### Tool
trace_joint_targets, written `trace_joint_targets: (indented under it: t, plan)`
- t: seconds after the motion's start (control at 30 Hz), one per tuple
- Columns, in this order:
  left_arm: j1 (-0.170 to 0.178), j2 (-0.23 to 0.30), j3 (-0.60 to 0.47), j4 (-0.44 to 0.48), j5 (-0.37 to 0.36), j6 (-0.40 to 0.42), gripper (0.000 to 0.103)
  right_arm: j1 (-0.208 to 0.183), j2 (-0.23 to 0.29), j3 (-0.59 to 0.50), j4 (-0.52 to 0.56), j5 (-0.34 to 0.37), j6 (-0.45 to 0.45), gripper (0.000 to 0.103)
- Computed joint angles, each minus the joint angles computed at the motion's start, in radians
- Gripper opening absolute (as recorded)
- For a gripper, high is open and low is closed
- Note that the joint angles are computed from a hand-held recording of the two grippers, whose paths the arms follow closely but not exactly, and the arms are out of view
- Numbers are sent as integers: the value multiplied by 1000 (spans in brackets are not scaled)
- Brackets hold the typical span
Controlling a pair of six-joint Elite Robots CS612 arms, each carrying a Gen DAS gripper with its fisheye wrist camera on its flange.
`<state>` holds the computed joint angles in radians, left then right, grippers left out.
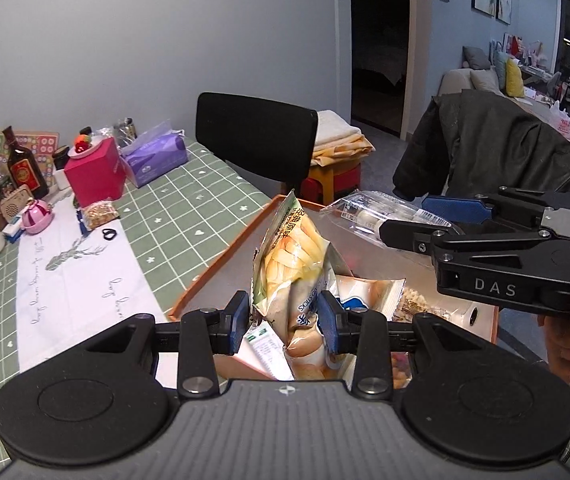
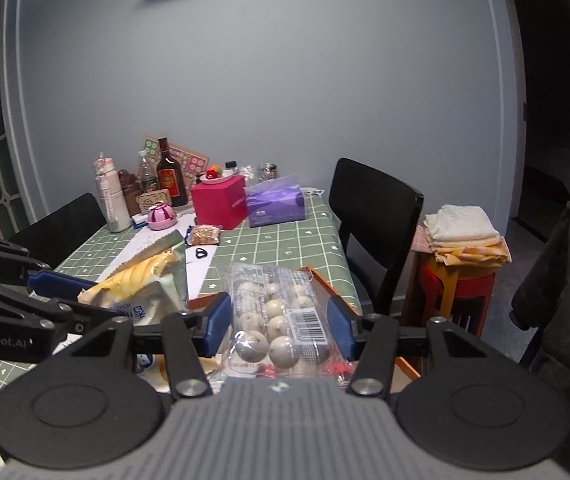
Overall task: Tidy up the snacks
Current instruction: 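Lift both packs and carry them over the orange box, then lower both packs into the box and open both tools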
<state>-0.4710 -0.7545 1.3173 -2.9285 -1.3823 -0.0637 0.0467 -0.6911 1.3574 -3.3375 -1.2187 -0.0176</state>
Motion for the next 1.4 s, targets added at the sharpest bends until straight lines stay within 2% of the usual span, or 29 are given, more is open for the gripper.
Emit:
trace_joint_targets:
  t: [0.47, 0.67, 0.73, 0.87, 1.3, 1.4]
  plan:
    - [3, 55, -58, 45, -67, -25, 42, -6, 21, -27, 70, -48, -11, 52]
    - [3, 68, -75, 79, -64, -26, 42, -8, 32, -52, 158, -35, 12, 52]
    - [5, 74, -81, 92, -64, -35, 39, -5, 36, -64, 210, -45, 10, 52]
    - [7, 83, -89, 106, -63, -44, 39, 2, 43, -82, 273, -65, 4, 52]
    - [14, 107, -113, 133, -87, -52, 39, 21, 62, -118, 338, -116, -40, 51]
    - [16, 113, -117, 132, -93, -60, 39, 22, 68, -129, 355, -113, -36, 54]
